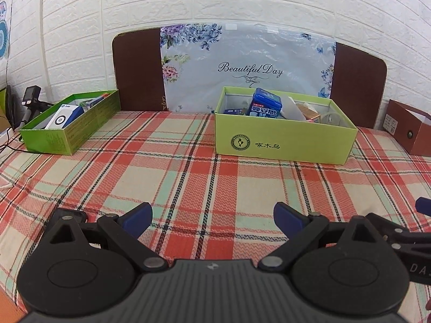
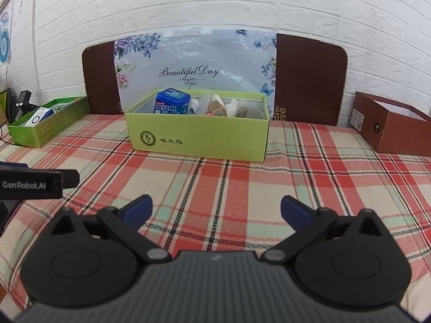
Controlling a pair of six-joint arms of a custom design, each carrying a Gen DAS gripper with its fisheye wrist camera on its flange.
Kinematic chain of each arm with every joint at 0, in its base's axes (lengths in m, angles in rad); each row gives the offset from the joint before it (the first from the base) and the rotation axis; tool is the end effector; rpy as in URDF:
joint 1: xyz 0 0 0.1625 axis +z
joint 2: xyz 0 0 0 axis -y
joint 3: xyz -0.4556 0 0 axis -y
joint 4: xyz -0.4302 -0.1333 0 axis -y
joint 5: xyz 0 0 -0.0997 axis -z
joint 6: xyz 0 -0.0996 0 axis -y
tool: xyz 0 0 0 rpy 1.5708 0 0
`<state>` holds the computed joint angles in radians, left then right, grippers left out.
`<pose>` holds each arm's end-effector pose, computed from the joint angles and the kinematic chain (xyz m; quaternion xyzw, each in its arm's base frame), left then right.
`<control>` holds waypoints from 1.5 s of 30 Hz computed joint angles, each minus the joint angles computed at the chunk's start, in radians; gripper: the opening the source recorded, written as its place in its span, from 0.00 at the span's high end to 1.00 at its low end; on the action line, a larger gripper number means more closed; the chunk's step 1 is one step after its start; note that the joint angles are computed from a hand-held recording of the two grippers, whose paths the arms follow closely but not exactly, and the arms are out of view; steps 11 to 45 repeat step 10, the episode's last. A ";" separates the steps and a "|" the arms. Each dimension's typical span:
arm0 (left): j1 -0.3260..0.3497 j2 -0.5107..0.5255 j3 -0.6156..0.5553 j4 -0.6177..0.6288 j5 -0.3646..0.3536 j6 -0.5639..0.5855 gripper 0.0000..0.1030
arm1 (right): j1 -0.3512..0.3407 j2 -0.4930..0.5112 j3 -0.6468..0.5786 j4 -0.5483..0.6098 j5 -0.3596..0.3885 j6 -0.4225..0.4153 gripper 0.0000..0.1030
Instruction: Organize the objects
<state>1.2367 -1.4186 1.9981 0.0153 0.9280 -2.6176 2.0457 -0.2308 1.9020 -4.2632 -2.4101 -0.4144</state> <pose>0.0383 -0.4782 0.2500 0.2139 0.8237 -0.4164 0.3199 0.2855 -0.4258 -0.1110 0.1630 -0.8049 0.4568 0.3418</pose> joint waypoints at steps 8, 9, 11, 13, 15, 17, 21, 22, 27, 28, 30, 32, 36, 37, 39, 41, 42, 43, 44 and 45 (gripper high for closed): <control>-0.001 0.005 -0.002 0.017 0.012 -0.010 0.04 | -0.005 -0.001 0.004 0.028 0.003 0.033 0.00; -0.002 0.006 -0.001 0.014 0.009 -0.006 0.04 | -0.006 -0.002 0.005 0.028 0.003 0.035 0.00; -0.003 0.008 -0.001 0.013 0.004 0.000 0.04 | -0.007 -0.002 0.005 0.028 0.002 0.035 0.00; -0.003 0.008 -0.001 0.013 0.004 0.000 0.04 | -0.007 -0.002 0.005 0.028 0.002 0.035 0.00; -0.003 0.008 -0.001 0.013 0.004 0.000 0.04 | -0.007 -0.002 0.005 0.028 0.002 0.035 0.00; -0.003 0.008 -0.001 0.013 0.004 0.000 0.04 | -0.007 -0.002 0.005 0.028 0.002 0.035 0.00; -0.003 0.008 -0.001 0.013 0.004 0.000 0.04 | -0.007 -0.002 0.005 0.028 0.002 0.035 0.00; -0.003 0.008 -0.001 0.013 0.004 0.000 0.04 | -0.007 -0.002 0.005 0.028 0.002 0.035 0.00; -0.003 0.008 -0.001 0.013 0.004 0.000 0.04 | -0.007 -0.002 0.005 0.028 0.002 0.035 0.00; -0.003 0.008 -0.001 0.013 0.004 0.000 0.04 | -0.007 -0.002 0.005 0.028 0.002 0.035 0.00; -0.003 0.008 -0.001 0.013 0.004 0.000 0.04 | -0.007 -0.002 0.005 0.028 0.002 0.035 0.00; -0.003 0.008 -0.001 0.013 0.004 0.000 0.04 | -0.007 -0.002 0.005 0.028 0.002 0.035 0.00; -0.003 0.008 -0.001 0.013 0.004 0.000 0.04 | -0.007 -0.002 0.005 0.028 0.002 0.035 0.00; -0.003 0.008 -0.001 0.013 0.004 0.000 0.04 | -0.007 -0.002 0.005 0.028 0.002 0.035 0.00; -0.003 0.008 -0.001 0.013 0.004 0.000 0.04 | -0.007 -0.002 0.005 0.028 0.002 0.035 0.00; -0.003 0.008 -0.001 0.013 0.004 0.000 0.04 | -0.007 -0.002 0.005 0.028 0.002 0.035 0.00; -0.003 0.008 -0.001 0.013 0.004 0.000 0.04 | -0.007 -0.002 0.005 0.028 0.002 0.035 0.00; -0.003 0.008 -0.001 0.013 0.004 0.000 0.04 | -0.007 -0.002 0.005 0.028 0.002 0.035 0.00; -0.003 0.008 -0.001 0.013 0.004 0.000 0.04 | -0.007 -0.002 0.005 0.028 0.002 0.035 0.00; -0.003 0.008 -0.001 0.013 0.004 0.000 0.04 | -0.007 -0.002 0.005 0.028 0.002 0.035 0.00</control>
